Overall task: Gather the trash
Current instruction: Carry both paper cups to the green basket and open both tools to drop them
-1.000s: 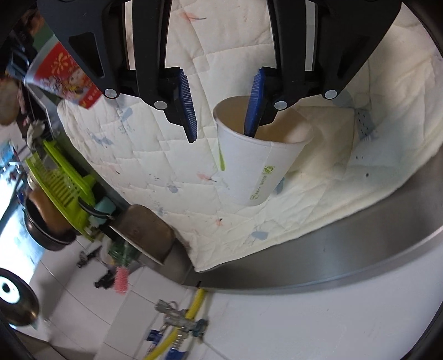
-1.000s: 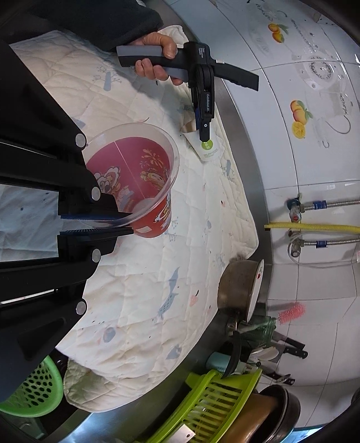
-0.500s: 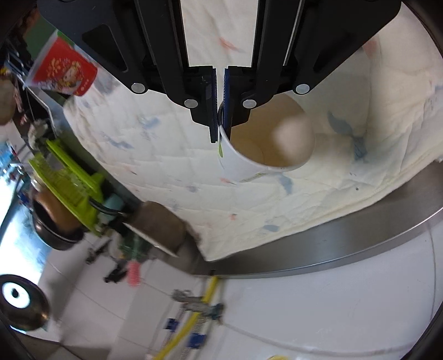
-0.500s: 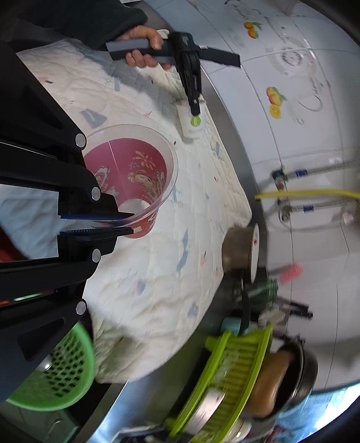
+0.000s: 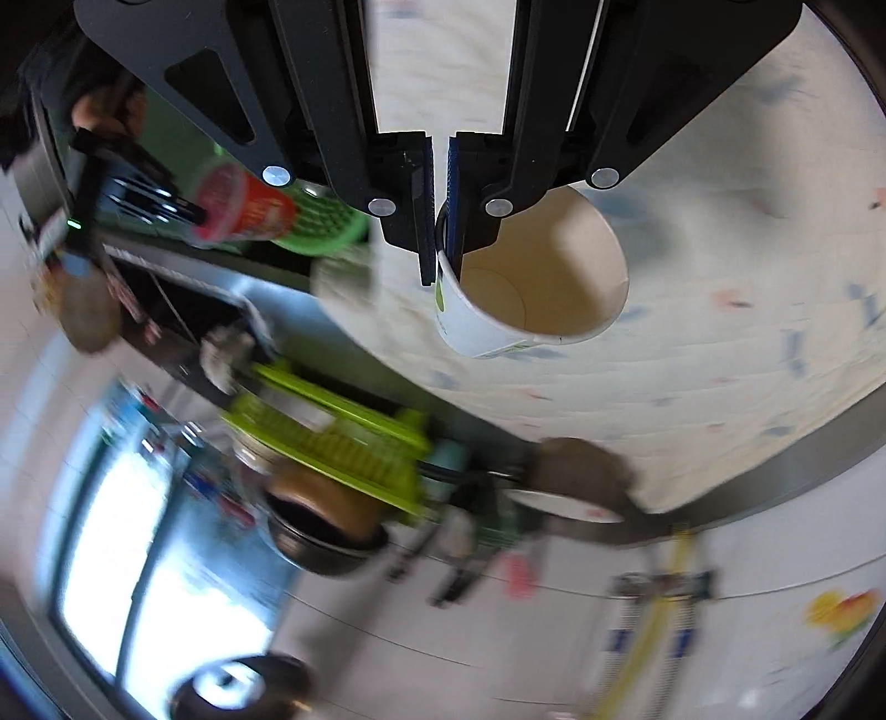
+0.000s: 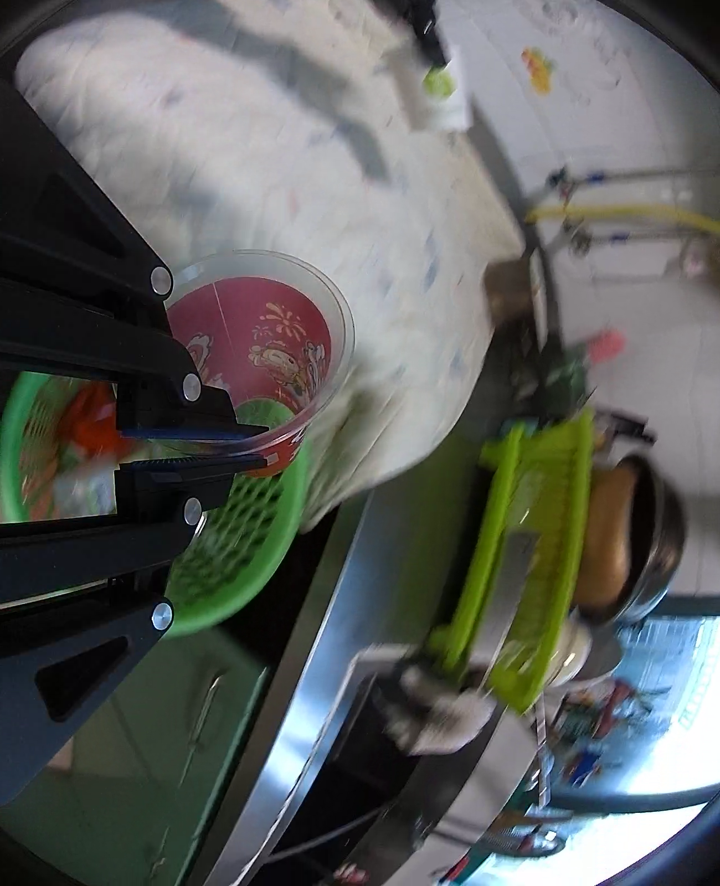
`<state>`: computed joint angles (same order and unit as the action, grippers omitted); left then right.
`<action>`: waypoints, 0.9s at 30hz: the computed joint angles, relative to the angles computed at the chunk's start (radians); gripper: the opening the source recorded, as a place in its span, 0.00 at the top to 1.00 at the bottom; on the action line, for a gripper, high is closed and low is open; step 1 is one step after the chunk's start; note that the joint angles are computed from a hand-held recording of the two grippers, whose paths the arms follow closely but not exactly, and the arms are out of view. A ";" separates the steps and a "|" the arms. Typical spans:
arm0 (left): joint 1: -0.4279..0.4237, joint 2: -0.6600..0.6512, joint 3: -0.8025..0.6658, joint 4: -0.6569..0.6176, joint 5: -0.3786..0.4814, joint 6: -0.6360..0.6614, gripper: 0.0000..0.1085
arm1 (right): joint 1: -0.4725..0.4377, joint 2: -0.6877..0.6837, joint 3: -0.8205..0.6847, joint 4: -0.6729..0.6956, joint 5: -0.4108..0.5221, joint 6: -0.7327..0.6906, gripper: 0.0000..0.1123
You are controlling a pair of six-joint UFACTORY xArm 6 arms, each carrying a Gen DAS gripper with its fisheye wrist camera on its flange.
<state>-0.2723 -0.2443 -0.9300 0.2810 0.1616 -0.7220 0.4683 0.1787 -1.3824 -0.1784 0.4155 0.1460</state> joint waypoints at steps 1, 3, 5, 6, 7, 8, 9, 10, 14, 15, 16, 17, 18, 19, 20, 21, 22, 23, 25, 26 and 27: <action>-0.028 0.028 -0.029 0.023 0.008 -0.016 0.98 | -0.012 0.003 0.007 -0.032 0.011 0.024 0.95; -0.088 0.096 -0.094 -0.016 0.022 0.023 0.98 | -0.032 0.006 0.026 -0.005 0.018 0.010 0.95; -0.129 0.152 -0.143 -0.051 0.026 0.054 0.98 | -0.054 0.011 0.048 0.001 0.020 0.024 0.94; -0.157 0.197 -0.182 -0.078 0.032 0.079 0.98 | -0.062 0.013 0.056 0.016 0.022 0.019 0.94; -0.169 0.221 -0.204 -0.080 0.040 0.081 0.98 | -0.072 0.014 0.064 0.019 0.020 0.029 0.93; -0.190 0.262 -0.240 -0.117 0.050 0.113 0.98 | -0.079 0.013 0.070 0.024 0.019 0.033 0.92; -0.204 0.286 -0.261 -0.149 0.054 0.139 0.98 | -0.085 0.015 0.073 0.053 0.023 0.018 0.92; -0.217 0.313 -0.283 -0.169 0.062 0.154 0.98 | -0.093 0.014 0.082 0.098 0.021 -0.010 0.91; -0.251 0.412 -0.369 -0.271 0.104 0.227 0.98 | -0.105 0.000 0.111 0.102 0.002 0.002 0.90; -0.256 0.422 -0.375 -0.295 0.108 0.247 0.98 | -0.107 0.001 0.107 0.119 0.004 -0.009 0.89; -0.260 0.439 -0.389 -0.311 0.117 0.258 0.98 | -0.110 -0.003 0.111 0.145 0.003 -0.028 0.86; -0.265 0.456 -0.404 -0.338 0.130 0.276 0.98 | -0.113 -0.010 0.119 0.155 -0.005 -0.034 0.83; -0.267 0.463 -0.408 -0.367 0.134 0.299 0.98 | -0.115 -0.018 0.128 0.146 -0.013 -0.028 0.82; -0.271 0.473 -0.416 -0.384 0.137 0.311 0.97 | -0.116 -0.024 0.132 0.143 -0.016 -0.027 0.81; -0.274 0.481 -0.423 -0.395 0.144 0.318 0.97 | -0.118 -0.034 0.143 0.153 -0.022 -0.033 0.80; -0.277 0.488 -0.427 -0.410 0.151 0.329 0.97 | -0.119 -0.039 0.146 0.161 -0.024 -0.038 0.79; -0.279 0.494 -0.431 -0.424 0.156 0.338 0.97 | -0.120 -0.048 0.155 0.168 -0.029 -0.041 0.78; -0.282 0.497 -0.431 -0.451 0.159 0.355 0.97 | -0.121 -0.052 0.157 0.169 -0.033 -0.040 0.75; -0.285 0.504 -0.436 -0.464 0.164 0.360 0.96 | -0.120 -0.068 0.172 0.177 -0.043 -0.037 0.72; -0.286 0.510 -0.444 -0.470 0.170 0.364 0.96 | -0.119 -0.078 0.182 0.189 -0.048 -0.043 0.72; -0.288 0.510 -0.443 -0.480 0.171 0.371 0.96 | -0.118 -0.088 0.191 0.194 -0.053 -0.043 0.69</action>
<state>-0.5605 0.2656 -1.3735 -0.1993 0.3327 -0.3511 0.3505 0.0907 -1.1915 0.0156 0.3621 0.1030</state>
